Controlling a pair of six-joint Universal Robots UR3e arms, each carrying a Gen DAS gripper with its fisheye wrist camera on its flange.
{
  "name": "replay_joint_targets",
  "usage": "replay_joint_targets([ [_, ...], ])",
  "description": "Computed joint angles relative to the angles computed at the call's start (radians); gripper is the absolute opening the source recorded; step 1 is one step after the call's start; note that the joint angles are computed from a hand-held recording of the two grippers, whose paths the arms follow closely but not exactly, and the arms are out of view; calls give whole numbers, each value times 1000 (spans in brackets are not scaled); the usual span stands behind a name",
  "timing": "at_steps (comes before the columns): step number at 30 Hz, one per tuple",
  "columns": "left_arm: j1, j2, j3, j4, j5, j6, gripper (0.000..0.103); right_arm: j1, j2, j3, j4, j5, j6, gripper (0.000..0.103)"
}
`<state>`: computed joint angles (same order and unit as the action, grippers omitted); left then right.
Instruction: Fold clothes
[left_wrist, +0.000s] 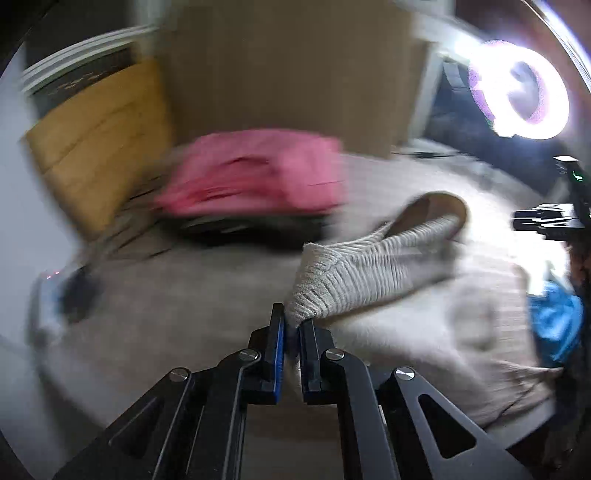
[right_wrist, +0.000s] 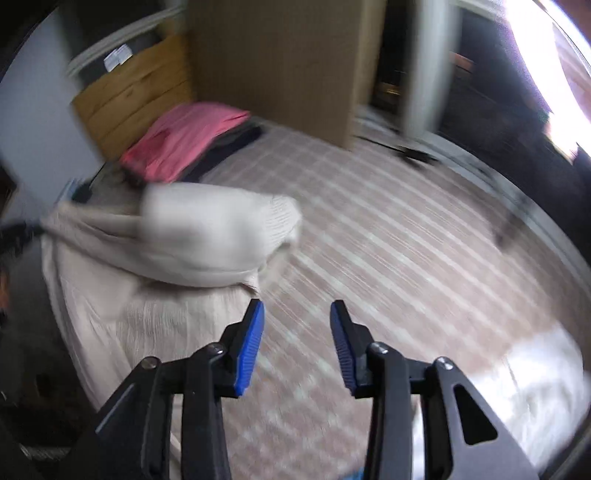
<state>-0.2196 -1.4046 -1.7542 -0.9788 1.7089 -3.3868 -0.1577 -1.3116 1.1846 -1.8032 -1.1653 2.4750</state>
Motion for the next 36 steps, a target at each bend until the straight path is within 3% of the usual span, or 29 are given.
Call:
replay_joint_targets([
  [4, 131, 65, -110, -7, -63, 39, 6, 144, 128, -128, 29, 26, -142, 42],
  [6, 143, 34, -118, 29, -78, 42, 6, 199, 93, -59, -26, 38, -245, 42],
  [12, 141, 10, -117, 43, -94, 47, 6, 359, 90, 60, -205, -99, -422, 46],
  [16, 155, -10, -111, 38, -127, 48, 6, 434, 230, 1, -285, -195, -423, 47],
  [17, 156, -7, -115, 35, -130, 50, 6, 444, 261, -12, -298, -212, -424, 42],
  [19, 166, 12, -128, 36, -160, 56, 6, 425, 313, -127, -195, -171, -346, 16],
  [22, 184, 55, -127, 34, -226, 64, 6, 339, 305, -259, -38, -10, -222, 7],
  [27, 191, 87, 16, -17, -322, 96, 5, 121, 27, -187, -81, 209, -7, 6],
  [31, 179, 21, 351, -139, -397, 169, 5, -51, -228, -230, -51, 276, 125, 6],
  [35, 133, -100, 770, -221, -412, 281, 5, -262, -401, -491, 165, 365, 159, 6],
  [36, 114, -135, 875, -228, -407, 301, 5, -367, -432, -596, 276, 448, 129, 6],
])
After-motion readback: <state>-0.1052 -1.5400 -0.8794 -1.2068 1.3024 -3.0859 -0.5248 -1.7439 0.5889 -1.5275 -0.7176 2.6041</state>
